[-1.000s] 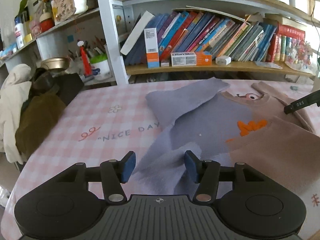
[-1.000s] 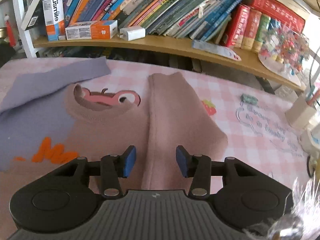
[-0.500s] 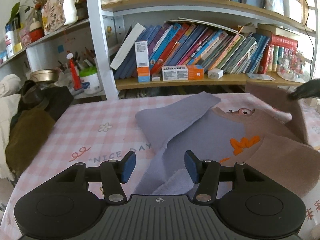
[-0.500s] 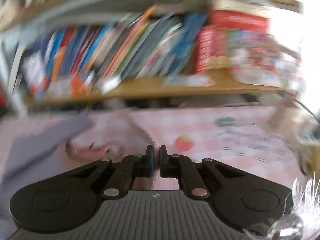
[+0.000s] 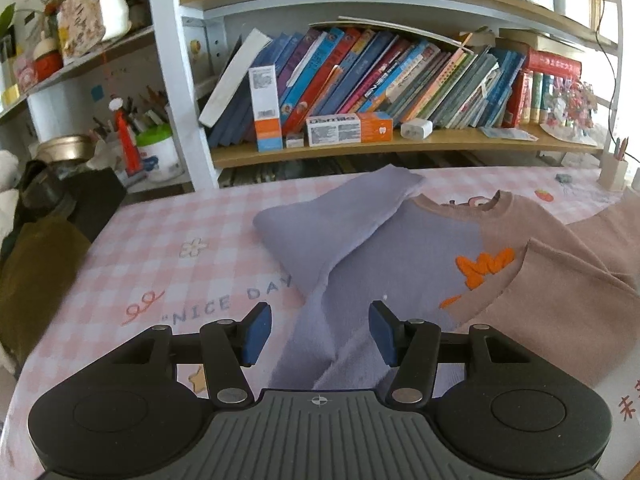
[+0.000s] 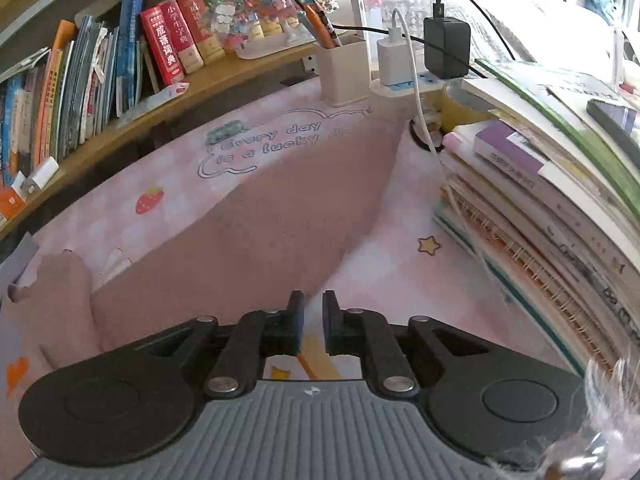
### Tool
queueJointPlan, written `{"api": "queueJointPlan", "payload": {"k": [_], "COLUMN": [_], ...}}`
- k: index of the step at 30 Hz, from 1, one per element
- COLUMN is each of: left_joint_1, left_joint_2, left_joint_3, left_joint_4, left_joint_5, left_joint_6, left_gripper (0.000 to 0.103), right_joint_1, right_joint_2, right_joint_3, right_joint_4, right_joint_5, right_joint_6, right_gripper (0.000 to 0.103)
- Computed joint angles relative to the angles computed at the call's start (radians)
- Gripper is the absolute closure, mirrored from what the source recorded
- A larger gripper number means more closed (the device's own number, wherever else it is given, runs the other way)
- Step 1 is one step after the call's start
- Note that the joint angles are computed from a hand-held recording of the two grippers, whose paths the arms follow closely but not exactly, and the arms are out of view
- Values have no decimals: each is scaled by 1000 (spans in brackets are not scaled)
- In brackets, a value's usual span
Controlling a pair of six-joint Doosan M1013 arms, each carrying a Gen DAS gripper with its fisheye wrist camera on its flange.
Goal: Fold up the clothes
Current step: 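Pull the pink sleeve away from the body and lay it flat, open right gripper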
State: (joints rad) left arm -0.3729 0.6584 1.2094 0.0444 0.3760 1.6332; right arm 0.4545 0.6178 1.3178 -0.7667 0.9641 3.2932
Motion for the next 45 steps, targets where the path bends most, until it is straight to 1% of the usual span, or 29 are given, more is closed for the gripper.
{"api": "queueJointPlan", "payload": {"k": [2, 4, 6, 9, 12, 14, 15, 16, 18, 19, 20, 22, 28, 29, 30, 31, 32, 34, 36, 39, 40, 44, 45], "left_joint_1": [-1, -2, -3, -3, -2, -2, -2, -1, 4, 8, 12, 16, 16, 15, 15, 15, 16, 17, 19, 25, 27, 33, 33], "left_joint_2": [2, 3, 3, 10, 25, 38, 45, 45, 36, 30, 24, 15, -2, -6, -9, -13, -18, -28, -37, -44, -43, -36, -33], "left_joint_3": [-4, -6, -5, -15, -38, -63, -76, -78, -67, -58, -51, -37, -6, 0, 5, 11, 18, 31, 42, 47, 44, 28, 24], "left_joint_4": [-14, -31, -36, 5, 52, 59, 60, 48, 9, -15, -38, -47, -2, 2, 6, 9, 14, 23, 34, 21, 6, -87, -122], "left_joint_5": [-2, -3, -1, 20, 60, 104, 126, 133, 127, 123, 122, 122, 126, 122, 118, 112, 102, 80, 56, 18, 10, -14, -19], "left_joint_6": [14, 32, 43, 2, -54, -65, -67, -57, -26, -11, 4, 1, -65, -76, -88, -99, -107, -123, -141, -136, -118, -7, 32], "left_gripper": [48, 48, 48, 48, 48, 48, 48, 48, 48, 48, 48, 48, 48, 48, 48, 48, 48, 48, 48, 48, 48, 48, 48], "right_joint_1": [0, 1, 6, 25, 39, 39, 35, 32, 23, 21, 26, 35, 29, 24, 18, 17, 16, 15, 18, 23, 27, 45, 47], "right_joint_2": [-1, 0, -6, -11, 0, 17, 21, 21, 22, 25, 37, 63, 169, 185, 201, 208, 205, 197, 149, 59, 33, -53, -69], "right_joint_3": [-2, -7, -7, -14, -43, -74, -85, -87, -95, -102, -124, -170, -339, -365, -388, -396, -390, -385, -319, -197, -166, -65, -43], "right_joint_4": [5, 23, 38, 37, 48, 92, 134, 186, 323, 385, 395, 407, 443, 475, 509, 522, 527, 532, 507, 556, 568, 655, 704], "right_joint_5": [8, 10, -13, -42, -129, -186, -221, -269, -356, -377, -358, -320, -191, -165, -134, -131, -153, -162, -255, -428, -461, -494, -486], "right_joint_6": [-23, -35, -52, -100, -272, -400, -449, -506, -654, -732, -776, -857, -1065, -1110, -1157, -1186, -1209, -1218, -1177, -1247, -1279, -1407, -1457], "right_gripper": [68, 66, 66, 65, 63, 62, 62, 62, 61, 60, 60, 60, 60, 62, 66, 75, 94, 98, 98, 98, 98, 98, 98]}}
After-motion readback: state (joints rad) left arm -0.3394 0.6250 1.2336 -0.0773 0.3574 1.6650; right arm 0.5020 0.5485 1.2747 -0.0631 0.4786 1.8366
